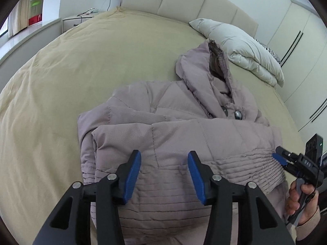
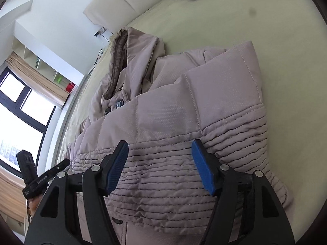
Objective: Fold large clothes
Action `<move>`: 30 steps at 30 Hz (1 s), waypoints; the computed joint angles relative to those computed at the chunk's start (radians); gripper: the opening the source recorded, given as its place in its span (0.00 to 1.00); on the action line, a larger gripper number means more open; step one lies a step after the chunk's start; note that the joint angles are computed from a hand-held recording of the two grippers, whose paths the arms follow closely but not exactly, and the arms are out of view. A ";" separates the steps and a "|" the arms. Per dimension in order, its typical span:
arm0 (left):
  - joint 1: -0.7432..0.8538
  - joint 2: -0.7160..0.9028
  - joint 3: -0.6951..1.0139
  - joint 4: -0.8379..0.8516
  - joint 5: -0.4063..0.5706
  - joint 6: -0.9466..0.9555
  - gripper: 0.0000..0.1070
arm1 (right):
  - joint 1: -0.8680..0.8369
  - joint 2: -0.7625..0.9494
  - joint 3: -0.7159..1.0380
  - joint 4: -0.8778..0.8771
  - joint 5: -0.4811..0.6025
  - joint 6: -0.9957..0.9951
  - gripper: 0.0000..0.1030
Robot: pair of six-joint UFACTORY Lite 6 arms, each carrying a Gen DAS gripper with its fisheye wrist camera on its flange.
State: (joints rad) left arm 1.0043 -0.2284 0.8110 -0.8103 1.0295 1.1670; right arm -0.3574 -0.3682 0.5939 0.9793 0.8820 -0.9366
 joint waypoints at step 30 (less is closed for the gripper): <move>-0.916 0.889 0.990 0.805 -0.455 -1.131 0.35 | 0.066 0.125 -0.041 0.337 -0.183 -0.495 0.63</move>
